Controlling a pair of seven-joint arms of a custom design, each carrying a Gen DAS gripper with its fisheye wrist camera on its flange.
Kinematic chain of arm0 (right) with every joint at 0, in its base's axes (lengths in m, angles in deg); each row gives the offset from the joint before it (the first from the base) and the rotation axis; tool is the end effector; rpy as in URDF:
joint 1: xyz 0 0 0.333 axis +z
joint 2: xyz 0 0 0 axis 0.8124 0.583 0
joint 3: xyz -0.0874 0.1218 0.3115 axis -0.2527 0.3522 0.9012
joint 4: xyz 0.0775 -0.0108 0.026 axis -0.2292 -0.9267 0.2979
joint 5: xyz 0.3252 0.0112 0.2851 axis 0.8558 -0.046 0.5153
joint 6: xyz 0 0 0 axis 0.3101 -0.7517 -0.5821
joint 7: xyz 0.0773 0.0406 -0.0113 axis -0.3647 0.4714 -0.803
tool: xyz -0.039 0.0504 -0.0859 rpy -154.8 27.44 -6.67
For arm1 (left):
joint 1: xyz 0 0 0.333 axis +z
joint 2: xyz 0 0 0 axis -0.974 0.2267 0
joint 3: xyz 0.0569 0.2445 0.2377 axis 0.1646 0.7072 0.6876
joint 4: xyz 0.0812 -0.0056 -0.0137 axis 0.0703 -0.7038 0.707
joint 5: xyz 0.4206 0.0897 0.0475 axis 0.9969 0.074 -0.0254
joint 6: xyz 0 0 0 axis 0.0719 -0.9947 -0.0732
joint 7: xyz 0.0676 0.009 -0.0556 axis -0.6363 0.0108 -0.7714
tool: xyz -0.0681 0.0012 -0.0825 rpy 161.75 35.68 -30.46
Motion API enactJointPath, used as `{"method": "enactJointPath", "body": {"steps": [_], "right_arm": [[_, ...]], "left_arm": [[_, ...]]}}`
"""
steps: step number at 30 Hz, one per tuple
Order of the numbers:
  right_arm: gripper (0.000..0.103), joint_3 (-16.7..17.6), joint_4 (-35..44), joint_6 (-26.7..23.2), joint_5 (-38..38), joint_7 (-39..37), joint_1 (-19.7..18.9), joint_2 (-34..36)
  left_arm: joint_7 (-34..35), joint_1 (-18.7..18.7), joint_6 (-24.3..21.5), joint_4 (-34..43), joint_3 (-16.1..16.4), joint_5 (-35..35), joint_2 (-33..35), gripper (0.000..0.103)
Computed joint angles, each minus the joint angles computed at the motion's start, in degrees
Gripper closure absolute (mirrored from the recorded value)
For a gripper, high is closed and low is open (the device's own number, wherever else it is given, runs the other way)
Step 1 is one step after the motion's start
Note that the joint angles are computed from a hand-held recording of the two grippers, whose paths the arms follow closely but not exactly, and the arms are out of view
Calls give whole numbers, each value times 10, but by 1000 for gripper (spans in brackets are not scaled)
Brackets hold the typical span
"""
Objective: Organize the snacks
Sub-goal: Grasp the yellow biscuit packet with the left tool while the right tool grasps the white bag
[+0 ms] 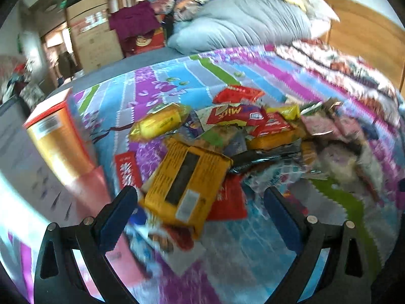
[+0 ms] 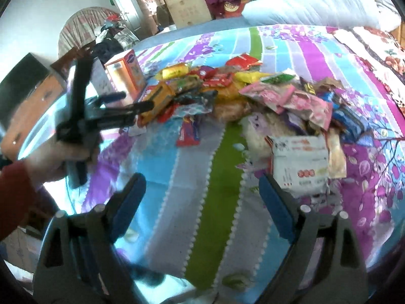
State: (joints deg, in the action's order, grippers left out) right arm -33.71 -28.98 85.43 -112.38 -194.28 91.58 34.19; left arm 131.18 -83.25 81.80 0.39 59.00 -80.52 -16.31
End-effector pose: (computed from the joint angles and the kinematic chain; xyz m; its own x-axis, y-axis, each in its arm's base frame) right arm 0.4777 0.4678 0.4913 -0.5360 -0.7823 -0.3172 -0.5266 0.6036 -0.5986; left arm 0.7464 -0.2815 0.4942 -0.9499 -0.3024 -0.0794 -0.1689 0.7100 -0.6837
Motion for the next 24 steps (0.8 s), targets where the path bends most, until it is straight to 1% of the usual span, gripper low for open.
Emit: {"method": "enactJointPath", "body": {"steps": [2, 5, 7, 11, 12, 13, 14, 15, 16, 18, 20, 23, 24], "right_arm": [[11, -2, -5, 1, 4, 2, -3, -2], [11, 0, -20, 0, 7, 8, -6, -13], [11, 0, -27, 3, 7, 15, -9, -17], [11, 1, -36, 8, 17, 11, -16, -22], [11, 2, -41, 9, 19, 10, -18, -27], [11, 3, -44, 4, 21, 11, -18, -31], [11, 6, -49, -5, 22, 12, -17, -38], [11, 8, -54, -12, 21, 14, -18, -45], [11, 11, -62, -22, 20, 18, -18, -56], [11, 19, -79, -44, 20, 28, -18, -76], [11, 27, -99, -70, 31, 36, -20, -98], [11, 36, -130, -87, 48, 49, -28, -122], [11, 37, -138, -83, 53, 50, -32, -126]], "left_arm": [[-8, -17, 6, 24, 6, 23, 21, 2], [-15, -29, 13, 53, 9, 48, 43, 2], [-33, -40, 14, 83, 14, 67, 66, 2], [-98, -58, -30, 147, 33, 114, 113, 1], [-106, -52, -39, 153, 27, 111, 117, 1], [-120, -50, -59, 167, 27, 112, 124, 7], [-131, -46, -89, 183, 25, 115, 129, 14], [-138, -45, -95, 178, 26, 118, 124, 18], [-137, -36, -87, 154, 22, 110, 106, 19], [-108, -10, -74, 96, 2, 75, 66, 19], [-96, 3, -59, 35, 0, 53, 18, 19], [-74, 29, -52, -48, -6, -5, -52, 19], [-69, 34, -56, -65, -3, -21, -68, 19]]}}
